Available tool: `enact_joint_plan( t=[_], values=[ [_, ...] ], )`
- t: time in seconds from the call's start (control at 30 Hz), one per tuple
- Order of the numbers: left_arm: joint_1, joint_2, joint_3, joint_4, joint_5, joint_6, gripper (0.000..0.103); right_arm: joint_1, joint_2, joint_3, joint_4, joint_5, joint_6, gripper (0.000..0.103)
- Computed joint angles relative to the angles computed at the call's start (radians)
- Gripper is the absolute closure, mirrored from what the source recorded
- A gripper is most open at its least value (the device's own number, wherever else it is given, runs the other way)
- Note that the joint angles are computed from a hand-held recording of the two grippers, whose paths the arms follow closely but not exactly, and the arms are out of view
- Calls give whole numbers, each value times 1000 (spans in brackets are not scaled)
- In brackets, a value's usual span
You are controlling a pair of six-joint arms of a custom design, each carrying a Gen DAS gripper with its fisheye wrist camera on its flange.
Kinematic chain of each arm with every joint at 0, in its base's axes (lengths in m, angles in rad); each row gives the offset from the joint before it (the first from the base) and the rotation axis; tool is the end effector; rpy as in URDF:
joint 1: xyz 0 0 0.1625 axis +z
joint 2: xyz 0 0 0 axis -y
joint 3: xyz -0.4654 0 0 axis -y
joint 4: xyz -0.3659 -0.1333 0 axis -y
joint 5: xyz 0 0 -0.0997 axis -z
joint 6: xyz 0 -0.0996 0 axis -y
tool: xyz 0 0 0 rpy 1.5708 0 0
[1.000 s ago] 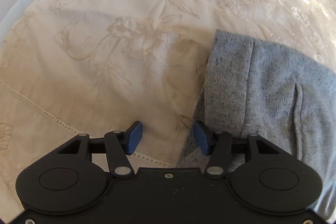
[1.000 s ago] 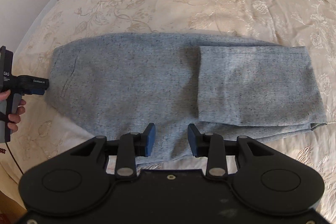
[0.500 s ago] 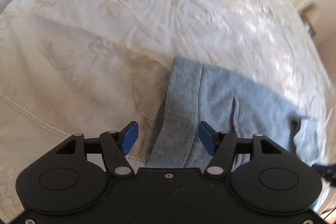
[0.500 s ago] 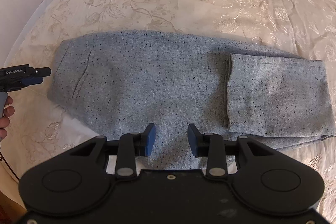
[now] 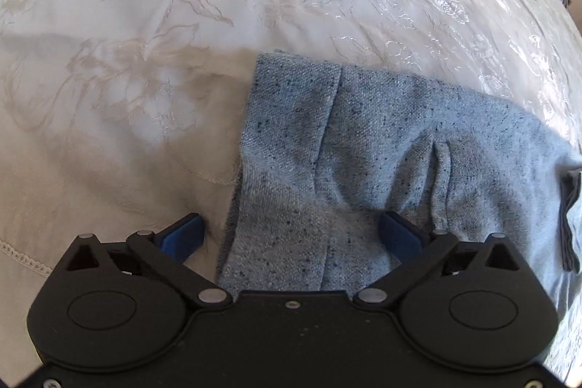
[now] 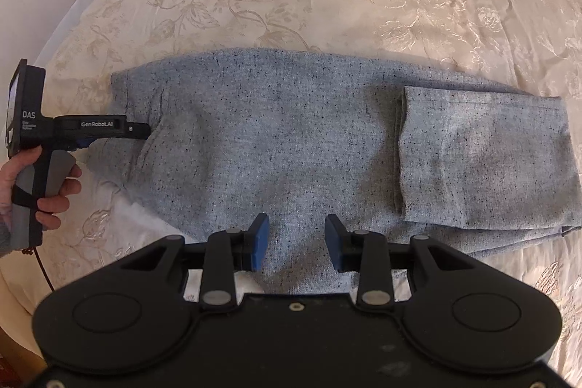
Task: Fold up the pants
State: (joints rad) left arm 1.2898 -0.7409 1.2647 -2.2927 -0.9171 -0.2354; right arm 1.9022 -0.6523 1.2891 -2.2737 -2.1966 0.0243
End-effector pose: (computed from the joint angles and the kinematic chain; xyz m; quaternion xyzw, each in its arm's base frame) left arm -0.0283 -0.7970 0.2357 -0.0103 0.9429 -0.1721 0.2850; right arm 0.3210 -0.7026 0.1535 0.1354 -0.9413 0.0854 0.2972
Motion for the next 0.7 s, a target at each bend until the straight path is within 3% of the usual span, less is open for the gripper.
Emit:
enact_joint_plan(
  t=[0.07,0.1,0.13,0.2,0.27,0.4,0.53,0.7],
  values=[
    [7,-4,-16,25,-27,-35,3,-2,-9,12,-4,4,4,67],
    [10,-9,-23,38,-45,-43,11,-3,-14,20,-9,6,4,67],
    [11,-18,-25,46,-67,-41,21,-5,-19,28,-14,8,4,67],
    [13,-40,-23,47,-142,-52,63,-9,-29,43,-20,14,9,67],
    [-5,-57,-11,49,-131,-82,71,-17,-40,55,-21,25,21,67],
    [-65,-75,12,51,-49,-108,77,-38,-65,76,-31,65,41,67],
    [-138,-61,-15,111,59,-185,79,-57,-92,100,-74,80,-6,67],
    [-229,-2,-98,194,136,-299,81,-101,-135,123,-90,126,-57,67]
  ],
)
